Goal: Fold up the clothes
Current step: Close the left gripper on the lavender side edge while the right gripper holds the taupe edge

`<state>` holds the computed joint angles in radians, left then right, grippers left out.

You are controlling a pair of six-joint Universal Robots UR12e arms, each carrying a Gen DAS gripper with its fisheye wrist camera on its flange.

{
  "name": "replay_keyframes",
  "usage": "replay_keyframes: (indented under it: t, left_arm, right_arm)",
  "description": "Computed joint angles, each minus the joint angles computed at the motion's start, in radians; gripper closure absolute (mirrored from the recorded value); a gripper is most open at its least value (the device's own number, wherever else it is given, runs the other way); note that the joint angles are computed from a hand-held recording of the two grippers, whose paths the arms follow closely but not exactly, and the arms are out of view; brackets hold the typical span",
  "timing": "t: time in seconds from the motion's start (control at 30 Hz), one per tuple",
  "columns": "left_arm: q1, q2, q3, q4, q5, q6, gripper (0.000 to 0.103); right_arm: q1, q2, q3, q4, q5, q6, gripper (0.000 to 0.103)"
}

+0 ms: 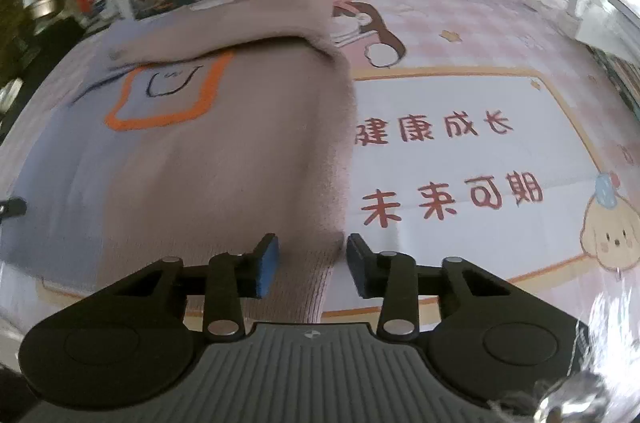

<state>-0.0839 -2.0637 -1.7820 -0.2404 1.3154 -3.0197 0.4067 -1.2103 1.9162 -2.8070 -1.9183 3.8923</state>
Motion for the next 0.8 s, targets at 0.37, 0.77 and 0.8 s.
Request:
replay_keyframes:
  t: [0.37,0.77,0.8]
  left_arm:
    - [-0.014,0.008,0.0,0.026,0.023,-0.021,0.098]
    - [-0.002,0.016,0.006,-0.033,-0.027,-0.065,0.072]
    - [0.001,0.016,0.006,-0.046,-0.034,-0.062,0.066]
  right_arm:
    - [-0.018,0.002,0.01,-0.069,0.071,-0.09,0.093]
    - [-0.058,-0.008,0.043,-0.213,0.194,0.031,0.089]
    - [-0.057,-0.009,0.044,-0.203,0.192,0.042,0.087]
